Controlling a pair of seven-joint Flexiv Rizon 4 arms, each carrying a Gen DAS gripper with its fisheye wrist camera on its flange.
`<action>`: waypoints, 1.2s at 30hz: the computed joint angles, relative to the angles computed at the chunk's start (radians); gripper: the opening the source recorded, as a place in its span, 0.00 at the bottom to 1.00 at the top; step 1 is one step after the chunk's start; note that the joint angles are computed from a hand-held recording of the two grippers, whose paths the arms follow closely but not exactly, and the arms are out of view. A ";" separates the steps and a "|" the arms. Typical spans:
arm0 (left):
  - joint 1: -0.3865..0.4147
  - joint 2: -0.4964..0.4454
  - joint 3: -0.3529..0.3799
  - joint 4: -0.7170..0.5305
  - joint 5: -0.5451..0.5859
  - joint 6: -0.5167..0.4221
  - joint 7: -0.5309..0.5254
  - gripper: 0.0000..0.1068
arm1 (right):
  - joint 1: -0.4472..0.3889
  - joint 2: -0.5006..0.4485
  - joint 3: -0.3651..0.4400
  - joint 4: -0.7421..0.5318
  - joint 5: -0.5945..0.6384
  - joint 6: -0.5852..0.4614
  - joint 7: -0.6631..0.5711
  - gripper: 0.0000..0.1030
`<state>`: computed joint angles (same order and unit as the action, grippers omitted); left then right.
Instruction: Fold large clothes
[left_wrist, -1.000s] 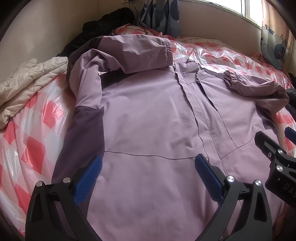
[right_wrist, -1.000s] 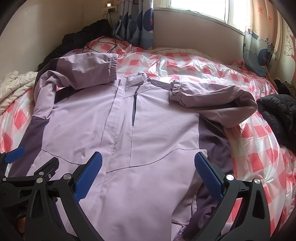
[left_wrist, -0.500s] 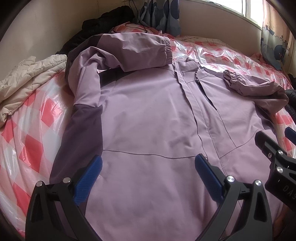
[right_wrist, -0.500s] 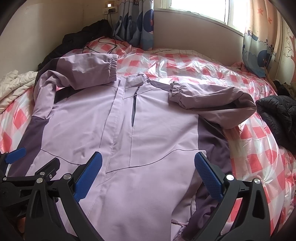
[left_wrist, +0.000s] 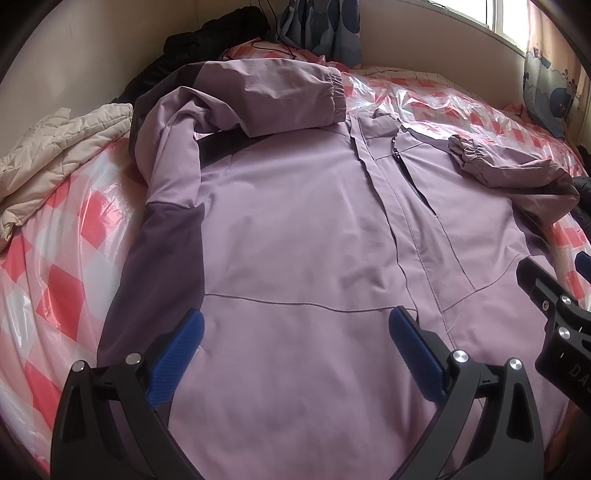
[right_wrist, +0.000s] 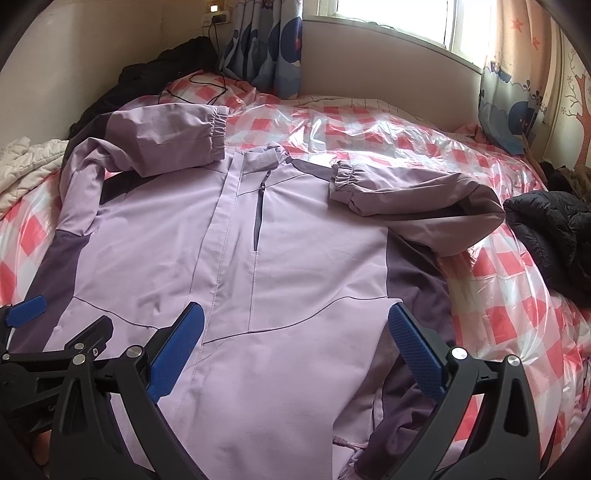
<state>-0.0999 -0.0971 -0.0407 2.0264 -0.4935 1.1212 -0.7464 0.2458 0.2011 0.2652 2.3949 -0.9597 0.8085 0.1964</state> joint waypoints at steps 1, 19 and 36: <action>0.000 0.000 0.000 -0.001 0.000 -0.001 -0.002 0.90 | -0.003 -0.009 0.000 -0.003 -0.025 0.002 0.018 0.94; -0.004 0.001 -0.001 -0.002 -0.007 0.012 -0.010 0.90 | 0.006 -0.013 -0.002 -0.010 -0.018 -0.011 0.009 0.94; 0.001 -0.020 -0.012 -0.054 -0.031 -0.076 -0.044 0.90 | -0.103 0.159 -0.055 0.047 -0.064 0.038 -0.114 0.94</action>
